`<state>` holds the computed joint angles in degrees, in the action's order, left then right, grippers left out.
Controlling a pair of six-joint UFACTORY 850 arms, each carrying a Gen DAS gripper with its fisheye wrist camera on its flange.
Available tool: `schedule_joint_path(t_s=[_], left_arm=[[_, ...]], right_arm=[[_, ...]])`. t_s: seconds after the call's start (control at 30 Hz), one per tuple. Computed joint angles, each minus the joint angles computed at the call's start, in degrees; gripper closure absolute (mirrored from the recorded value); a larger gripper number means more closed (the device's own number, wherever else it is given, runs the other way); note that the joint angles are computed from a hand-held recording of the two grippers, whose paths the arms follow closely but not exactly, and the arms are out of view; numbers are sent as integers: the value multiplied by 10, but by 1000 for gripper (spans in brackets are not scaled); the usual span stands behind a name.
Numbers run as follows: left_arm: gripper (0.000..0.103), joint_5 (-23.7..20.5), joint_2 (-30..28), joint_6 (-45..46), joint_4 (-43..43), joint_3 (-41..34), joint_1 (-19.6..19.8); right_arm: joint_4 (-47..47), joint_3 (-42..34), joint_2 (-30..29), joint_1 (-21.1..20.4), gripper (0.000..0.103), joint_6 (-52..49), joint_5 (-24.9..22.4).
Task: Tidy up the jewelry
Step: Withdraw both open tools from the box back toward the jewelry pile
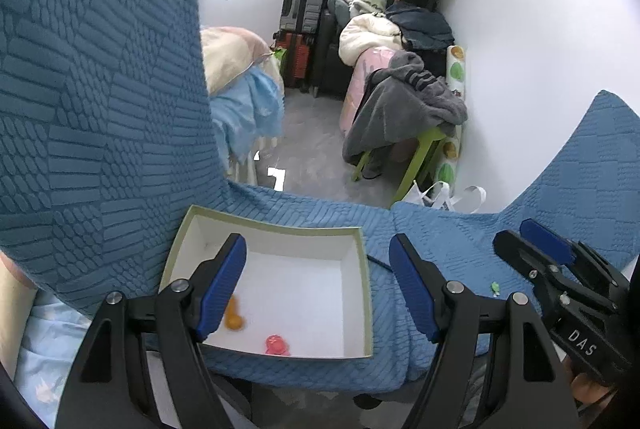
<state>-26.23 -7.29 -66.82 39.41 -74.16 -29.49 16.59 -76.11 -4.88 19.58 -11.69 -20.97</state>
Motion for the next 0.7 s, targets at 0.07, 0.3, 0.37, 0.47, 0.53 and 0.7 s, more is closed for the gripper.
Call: schedule_joint_path(t_s=[0.07, 0.3, 0.37, 0.47, 0.53, 0.7], left_arm=[[29, -4, -2, -9, 11, -6, -8], [29, -10, -12, -55, 50, -17, -36], [29, -8, -14, -68, 60, -16, -41], [29, -1, -15, -113, 100, -11, -50], [29, 5, -20, -127, 108, -9, -52], [29, 18, -32, -162, 131, -8, -62]], right_arm=[[10, 12, 14, -8, 53, -4, 13], [17, 39, 45, -31, 53, -26, 28], [26, 46, 51, -40, 53, -38, 29], [31, 56, 57, -51, 53, -48, 36], [27, 65, 61, -57, 53, -45, 44], [49, 88, 66, -68, 53, -79, 57]])
